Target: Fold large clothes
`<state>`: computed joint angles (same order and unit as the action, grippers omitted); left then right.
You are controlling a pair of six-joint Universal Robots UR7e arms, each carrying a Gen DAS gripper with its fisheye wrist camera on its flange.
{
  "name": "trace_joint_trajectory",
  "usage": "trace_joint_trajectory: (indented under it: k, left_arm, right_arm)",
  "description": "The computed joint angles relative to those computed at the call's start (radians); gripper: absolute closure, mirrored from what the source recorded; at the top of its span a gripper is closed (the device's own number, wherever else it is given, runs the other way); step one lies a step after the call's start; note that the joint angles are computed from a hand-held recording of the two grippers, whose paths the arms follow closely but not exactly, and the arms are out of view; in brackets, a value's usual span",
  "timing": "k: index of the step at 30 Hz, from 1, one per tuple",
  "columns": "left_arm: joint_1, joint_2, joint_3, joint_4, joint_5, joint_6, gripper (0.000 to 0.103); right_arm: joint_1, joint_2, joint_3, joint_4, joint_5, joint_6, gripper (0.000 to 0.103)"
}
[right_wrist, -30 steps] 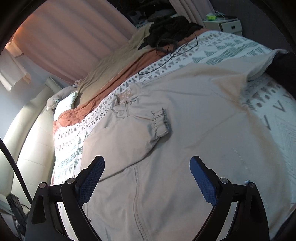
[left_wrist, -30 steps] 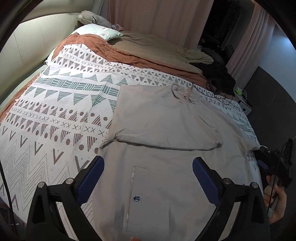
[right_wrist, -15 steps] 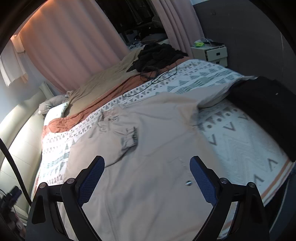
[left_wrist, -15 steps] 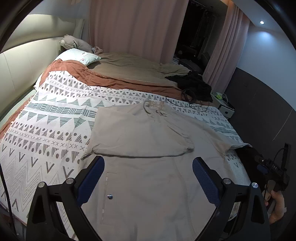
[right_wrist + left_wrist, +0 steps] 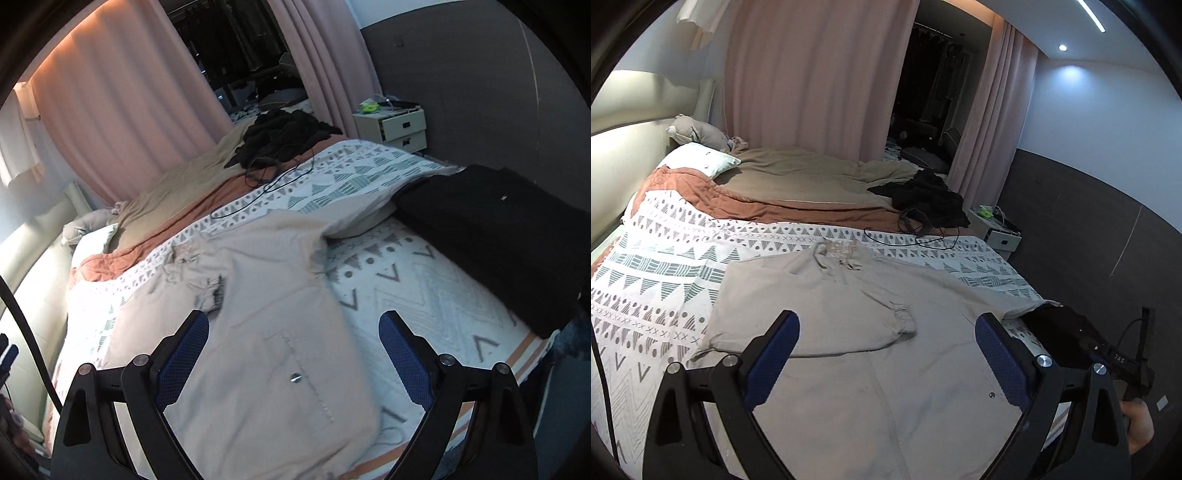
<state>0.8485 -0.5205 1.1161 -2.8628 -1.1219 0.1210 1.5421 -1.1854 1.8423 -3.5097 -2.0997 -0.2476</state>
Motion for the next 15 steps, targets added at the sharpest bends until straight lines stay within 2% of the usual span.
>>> trace_joint_trajectory:
  k: [2, 5, 10, 15]
  left_arm:
    - [-0.004, 0.035, -0.041, 0.021, -0.010, 0.010, 0.005]
    - [-0.009, 0.089, -0.111, 0.075, -0.023, 0.030, 0.005]
    - [-0.002, 0.201, -0.288, 0.202, -0.047, 0.007, 0.005]
    - [0.005, 0.336, -0.505, 0.324, -0.040, -0.013, 0.005]
  right_arm:
    - [-0.016, -0.020, 0.006, 0.022, 0.024, 0.008, 0.010]
    - [-0.062, -0.064, 0.010, 0.083, 0.120, 0.042, 0.010]
    - [-0.106, -0.070, -0.029, 0.111, 0.129, 0.066, 0.010]
    - [-0.160, -0.059, -0.108, 0.180, 0.203, 0.095, 0.010]
